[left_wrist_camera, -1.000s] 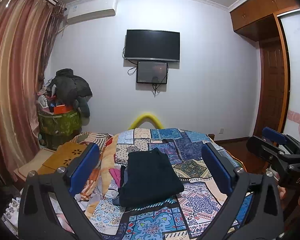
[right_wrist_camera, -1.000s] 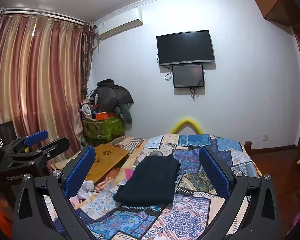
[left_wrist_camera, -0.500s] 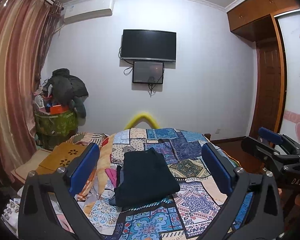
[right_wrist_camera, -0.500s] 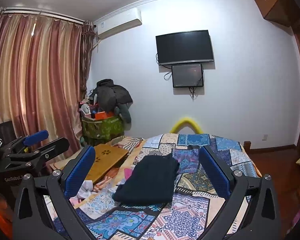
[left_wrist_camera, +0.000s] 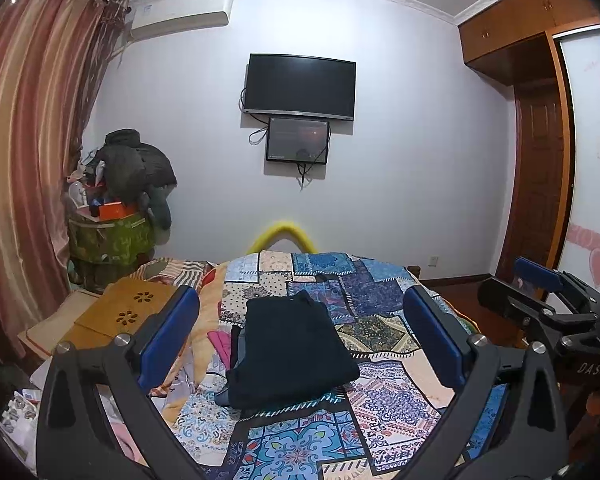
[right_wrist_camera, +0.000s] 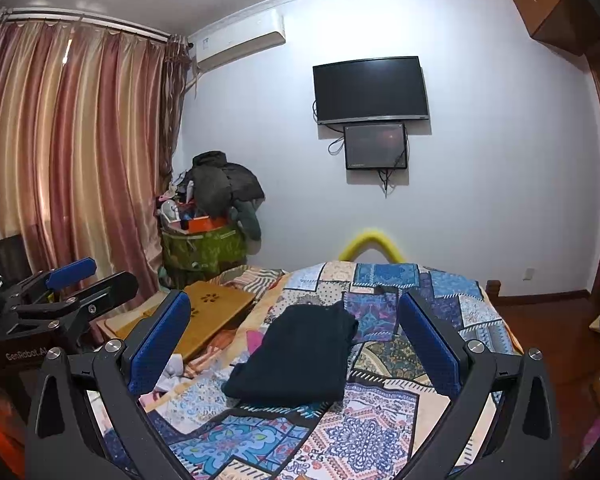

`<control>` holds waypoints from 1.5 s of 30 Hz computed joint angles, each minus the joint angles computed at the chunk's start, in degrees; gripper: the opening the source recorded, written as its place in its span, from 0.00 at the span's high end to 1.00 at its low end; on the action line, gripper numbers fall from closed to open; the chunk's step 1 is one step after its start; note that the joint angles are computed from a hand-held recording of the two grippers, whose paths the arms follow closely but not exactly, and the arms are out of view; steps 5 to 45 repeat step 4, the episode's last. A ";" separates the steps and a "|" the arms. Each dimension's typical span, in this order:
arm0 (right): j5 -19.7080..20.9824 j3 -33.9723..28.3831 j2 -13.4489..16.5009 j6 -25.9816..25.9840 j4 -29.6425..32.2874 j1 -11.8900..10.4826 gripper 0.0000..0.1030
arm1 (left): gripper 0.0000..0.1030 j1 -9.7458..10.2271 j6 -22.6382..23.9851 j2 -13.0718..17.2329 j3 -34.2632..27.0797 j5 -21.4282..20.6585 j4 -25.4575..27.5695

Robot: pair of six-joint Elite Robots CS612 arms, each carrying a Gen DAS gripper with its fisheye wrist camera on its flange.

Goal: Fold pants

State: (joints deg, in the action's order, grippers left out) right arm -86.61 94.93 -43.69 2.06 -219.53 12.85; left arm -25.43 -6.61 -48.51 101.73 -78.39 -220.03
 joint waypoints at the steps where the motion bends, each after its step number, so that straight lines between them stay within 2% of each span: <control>1: 0.04 -0.13 0.03 -0.04 0.32 0.06 0.00 | 0.00 0.08 0.01 0.08 0.00 0.10 0.05; 45: 0.24 -0.49 0.07 -0.61 1.44 0.28 0.00 | 0.00 0.44 -0.38 0.28 -0.13 -0.12 0.69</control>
